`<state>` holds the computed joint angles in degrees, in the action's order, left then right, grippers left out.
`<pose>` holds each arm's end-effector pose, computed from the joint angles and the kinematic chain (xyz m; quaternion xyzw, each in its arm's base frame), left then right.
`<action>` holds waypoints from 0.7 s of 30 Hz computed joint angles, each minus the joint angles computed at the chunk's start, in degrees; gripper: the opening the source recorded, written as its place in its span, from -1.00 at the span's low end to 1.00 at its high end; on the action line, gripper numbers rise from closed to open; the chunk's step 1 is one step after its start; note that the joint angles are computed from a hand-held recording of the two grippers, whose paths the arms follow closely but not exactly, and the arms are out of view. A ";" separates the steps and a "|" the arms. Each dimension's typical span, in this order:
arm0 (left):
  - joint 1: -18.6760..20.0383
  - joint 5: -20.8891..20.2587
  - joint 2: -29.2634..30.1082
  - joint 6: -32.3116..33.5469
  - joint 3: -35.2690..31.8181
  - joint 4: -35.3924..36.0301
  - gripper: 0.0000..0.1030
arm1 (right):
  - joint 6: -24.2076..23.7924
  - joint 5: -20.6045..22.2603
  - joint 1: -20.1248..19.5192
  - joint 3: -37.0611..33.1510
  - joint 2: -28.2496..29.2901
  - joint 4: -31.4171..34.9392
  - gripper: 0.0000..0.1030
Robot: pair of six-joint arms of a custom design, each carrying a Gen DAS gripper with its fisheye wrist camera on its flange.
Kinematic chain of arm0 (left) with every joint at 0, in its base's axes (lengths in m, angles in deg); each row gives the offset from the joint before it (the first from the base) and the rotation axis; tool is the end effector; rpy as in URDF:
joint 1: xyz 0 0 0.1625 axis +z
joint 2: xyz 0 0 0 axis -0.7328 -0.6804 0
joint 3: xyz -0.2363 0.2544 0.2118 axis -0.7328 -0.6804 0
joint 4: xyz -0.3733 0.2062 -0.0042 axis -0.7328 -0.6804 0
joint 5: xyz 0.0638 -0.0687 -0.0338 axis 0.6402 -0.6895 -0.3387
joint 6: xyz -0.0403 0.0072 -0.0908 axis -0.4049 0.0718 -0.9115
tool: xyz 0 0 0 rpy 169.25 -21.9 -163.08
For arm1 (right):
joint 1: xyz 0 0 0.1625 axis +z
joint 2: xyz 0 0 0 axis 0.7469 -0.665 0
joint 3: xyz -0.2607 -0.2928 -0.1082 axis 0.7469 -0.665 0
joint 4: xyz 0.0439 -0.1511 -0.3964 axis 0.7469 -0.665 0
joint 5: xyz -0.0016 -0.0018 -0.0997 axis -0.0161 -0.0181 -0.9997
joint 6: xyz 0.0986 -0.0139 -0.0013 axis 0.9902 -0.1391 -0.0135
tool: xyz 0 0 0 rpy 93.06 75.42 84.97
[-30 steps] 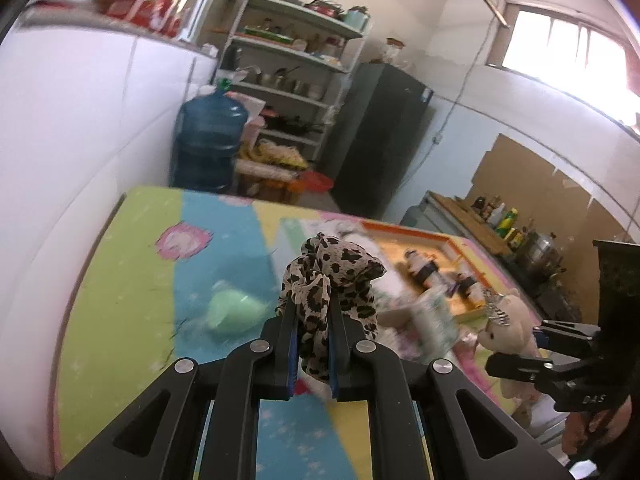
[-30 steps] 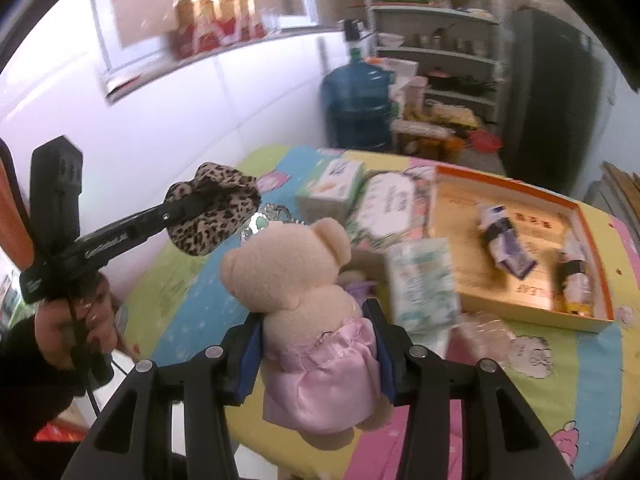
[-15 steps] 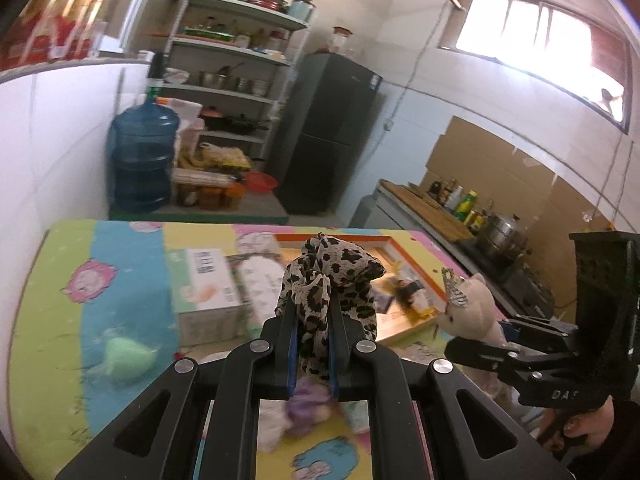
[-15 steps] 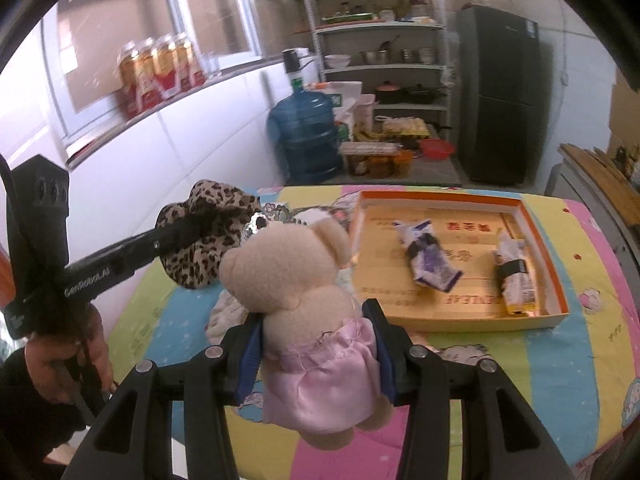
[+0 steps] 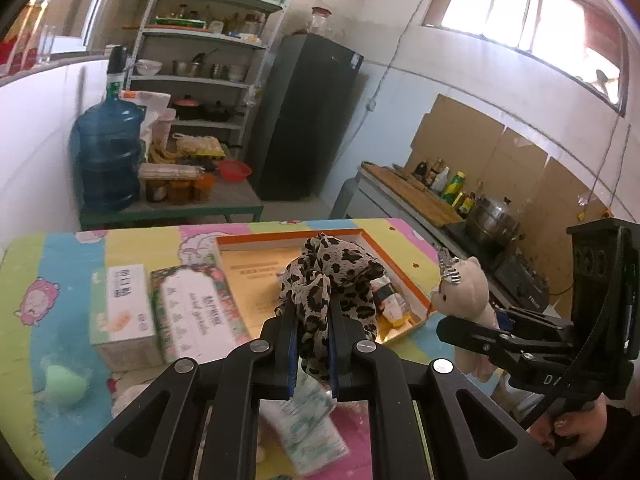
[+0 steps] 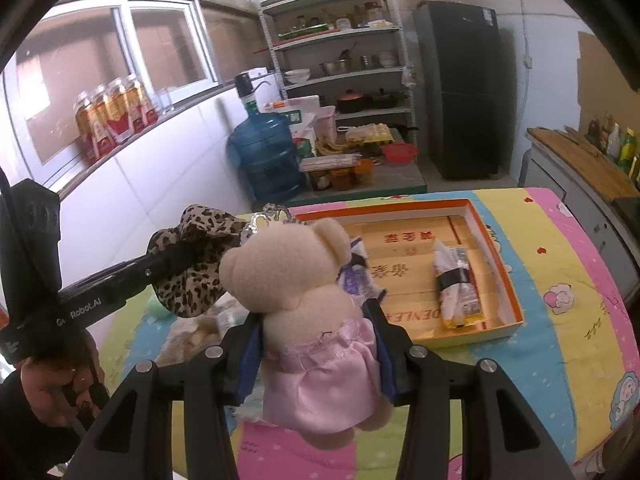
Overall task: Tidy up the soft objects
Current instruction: 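Carry the scrunchie and the teddy bear over the cardboard box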
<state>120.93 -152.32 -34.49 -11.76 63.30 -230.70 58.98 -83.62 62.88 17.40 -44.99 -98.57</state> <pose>-0.0334 -0.6755 0.3287 0.2397 0.8977 -0.3509 0.1165 0.3509 -0.6624 0.0411 0.2160 -0.8975 0.3238 0.2071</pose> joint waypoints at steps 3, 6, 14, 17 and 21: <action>-0.61 0.58 1.91 -0.62 -1.32 0.26 -0.79 | -0.26 0.52 -1.16 -0.55 -0.34 0.46 -0.07; -1.09 1.30 3.85 -1.01 -2.70 0.45 -0.79 | -0.50 1.14 -2.22 -1.63 -0.37 1.49 -0.07; -2.45 3.45 9.20 -3.69 -6.94 0.87 -0.79 | -2.13 2.84 -5.17 -4.86 -0.46 4.90 -0.07; -3.03 4.58 11.64 -4.91 -8.90 0.76 -0.79 | -2.65 3.85 -6.49 -5.92 -0.84 6.60 -0.07; -3.73 6.22 14.95 -6.73 -11.50 0.92 -0.79 | -4.00 4.47 -8.12 -8.30 -0.63 9.25 -0.07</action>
<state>117.19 -146.10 -19.55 -18.48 51.80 -229.78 54.99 -79.15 54.75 9.10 -45.61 -89.32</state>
